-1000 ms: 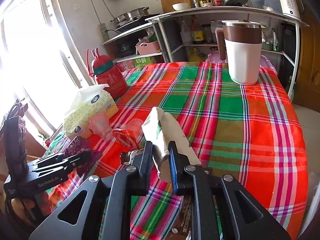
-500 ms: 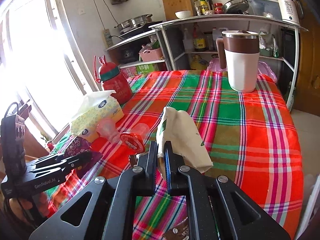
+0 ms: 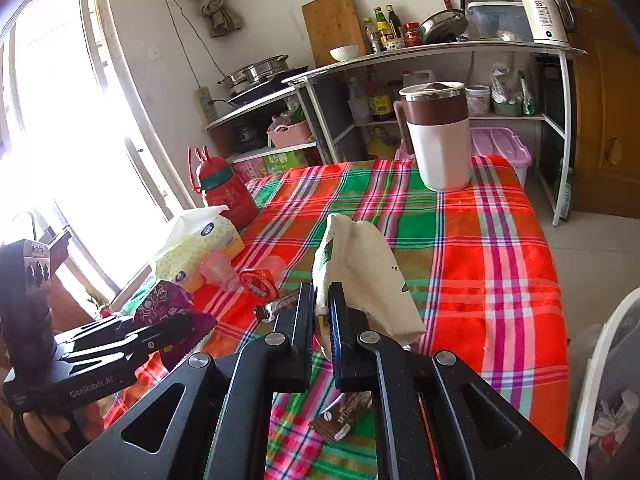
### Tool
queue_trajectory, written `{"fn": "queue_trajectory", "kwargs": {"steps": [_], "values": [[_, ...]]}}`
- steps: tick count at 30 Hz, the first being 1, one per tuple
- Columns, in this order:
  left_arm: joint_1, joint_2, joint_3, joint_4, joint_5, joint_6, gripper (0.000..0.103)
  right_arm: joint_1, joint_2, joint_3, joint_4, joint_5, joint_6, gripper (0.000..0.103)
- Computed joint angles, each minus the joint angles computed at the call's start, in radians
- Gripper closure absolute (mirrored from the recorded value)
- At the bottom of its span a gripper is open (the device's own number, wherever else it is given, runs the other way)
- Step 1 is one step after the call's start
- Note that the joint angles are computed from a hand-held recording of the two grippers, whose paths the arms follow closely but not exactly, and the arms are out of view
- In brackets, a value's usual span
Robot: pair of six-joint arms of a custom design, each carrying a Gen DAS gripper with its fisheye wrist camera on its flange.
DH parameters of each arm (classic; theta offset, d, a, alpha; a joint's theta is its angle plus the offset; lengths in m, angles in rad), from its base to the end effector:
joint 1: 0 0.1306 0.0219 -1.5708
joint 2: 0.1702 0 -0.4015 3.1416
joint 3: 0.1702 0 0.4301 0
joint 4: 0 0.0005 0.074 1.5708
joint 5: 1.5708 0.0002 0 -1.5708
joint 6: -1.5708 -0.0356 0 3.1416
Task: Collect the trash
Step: 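Carry the purple bag and white paper roll over the white bin with both tools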
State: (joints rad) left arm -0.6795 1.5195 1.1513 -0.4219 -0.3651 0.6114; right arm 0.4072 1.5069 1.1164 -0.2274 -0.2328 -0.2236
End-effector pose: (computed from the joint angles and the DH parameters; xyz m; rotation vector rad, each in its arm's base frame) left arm 0.4325 -0.3337 0.2981 -0.0963 2.3053 -0.2302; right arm 0.5026 0.2252 0.3030 -0.3387 2.2100 0.6053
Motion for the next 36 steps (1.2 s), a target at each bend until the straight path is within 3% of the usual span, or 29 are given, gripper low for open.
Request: {"fn": "queue_trajectory", "kwargs": {"steps": [14,36], "values": [[-0.101,0.08,0.129,-0.003,0.01,-0.084,0.062,-0.094,-0.156,-0.134,0.019,0.014,-0.012,0.096],[-0.228,0.345,0.508,-0.084,0.122,-0.217,0.062,-0.359,-0.325,-0.272,-0.044,0.05,0.007,0.096]]}}
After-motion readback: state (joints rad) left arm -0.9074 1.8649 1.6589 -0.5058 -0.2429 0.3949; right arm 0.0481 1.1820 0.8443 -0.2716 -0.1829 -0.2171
